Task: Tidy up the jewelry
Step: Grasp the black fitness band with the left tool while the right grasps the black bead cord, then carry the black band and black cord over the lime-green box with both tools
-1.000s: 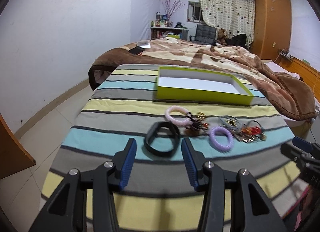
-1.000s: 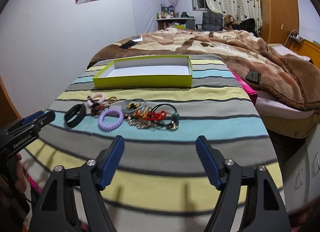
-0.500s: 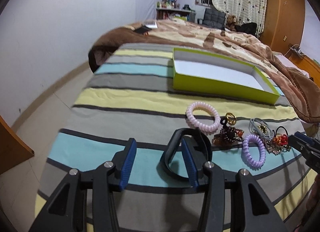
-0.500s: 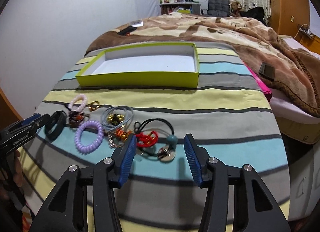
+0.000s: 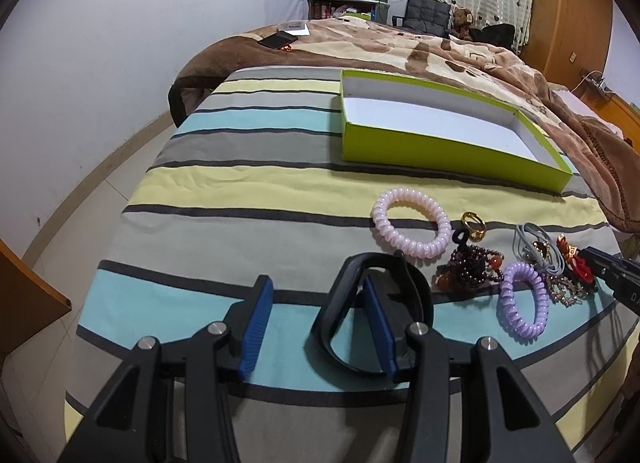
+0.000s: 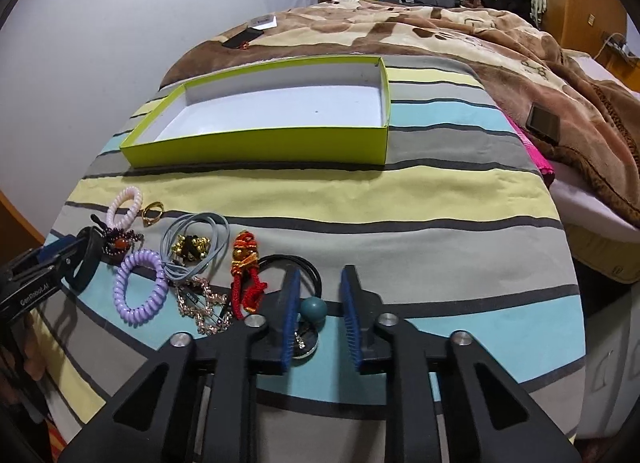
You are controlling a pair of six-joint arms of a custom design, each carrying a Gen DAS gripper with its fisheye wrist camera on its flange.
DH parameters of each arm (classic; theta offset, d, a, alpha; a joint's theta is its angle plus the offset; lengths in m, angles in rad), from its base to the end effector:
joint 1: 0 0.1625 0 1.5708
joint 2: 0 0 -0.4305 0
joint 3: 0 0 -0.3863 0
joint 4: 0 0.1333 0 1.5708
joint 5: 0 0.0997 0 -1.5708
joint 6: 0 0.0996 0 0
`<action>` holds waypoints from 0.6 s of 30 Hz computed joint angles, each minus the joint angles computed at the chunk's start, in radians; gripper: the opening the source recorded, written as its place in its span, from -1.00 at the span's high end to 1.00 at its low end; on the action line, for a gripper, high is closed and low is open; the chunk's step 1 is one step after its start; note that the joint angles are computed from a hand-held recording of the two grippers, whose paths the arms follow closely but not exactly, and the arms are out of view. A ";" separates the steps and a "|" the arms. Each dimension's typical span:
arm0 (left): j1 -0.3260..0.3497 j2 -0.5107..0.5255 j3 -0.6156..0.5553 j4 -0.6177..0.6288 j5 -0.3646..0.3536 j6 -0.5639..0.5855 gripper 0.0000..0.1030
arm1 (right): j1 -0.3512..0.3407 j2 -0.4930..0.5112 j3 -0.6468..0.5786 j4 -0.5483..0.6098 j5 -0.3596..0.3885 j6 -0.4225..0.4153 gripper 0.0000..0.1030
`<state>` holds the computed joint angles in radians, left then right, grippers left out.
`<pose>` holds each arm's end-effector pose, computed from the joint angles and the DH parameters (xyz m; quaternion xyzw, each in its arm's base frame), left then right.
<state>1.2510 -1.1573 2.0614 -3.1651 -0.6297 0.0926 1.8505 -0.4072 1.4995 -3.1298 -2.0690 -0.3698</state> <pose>0.0376 -0.5666 0.2714 0.0216 0.8524 -0.3479 0.3897 0.2761 -0.6506 -0.0432 0.2468 -0.9118 0.2131 0.2497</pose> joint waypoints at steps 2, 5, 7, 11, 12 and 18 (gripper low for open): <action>0.001 -0.001 0.000 -0.002 0.003 0.005 0.14 | 0.004 0.002 0.002 -0.004 -0.010 -0.014 0.75; 0.001 -0.002 0.002 -0.013 0.000 0.007 0.51 | 0.006 -0.004 0.015 -0.012 -0.005 -0.018 0.76; 0.003 -0.008 0.005 -0.011 -0.005 0.003 0.75 | 0.006 -0.011 0.026 -0.020 0.004 -0.019 0.76; 0.001 -0.022 0.020 -0.012 -0.019 -0.001 0.76 | 0.013 -0.034 0.066 -0.067 0.023 -0.032 0.76; -0.002 -0.026 0.026 -0.015 -0.021 0.001 0.76 | 0.015 -0.040 0.074 -0.079 0.026 -0.037 0.76; -0.025 -0.051 0.061 -0.046 -0.039 0.012 0.76 | 0.028 -0.071 0.120 -0.135 0.049 -0.048 0.76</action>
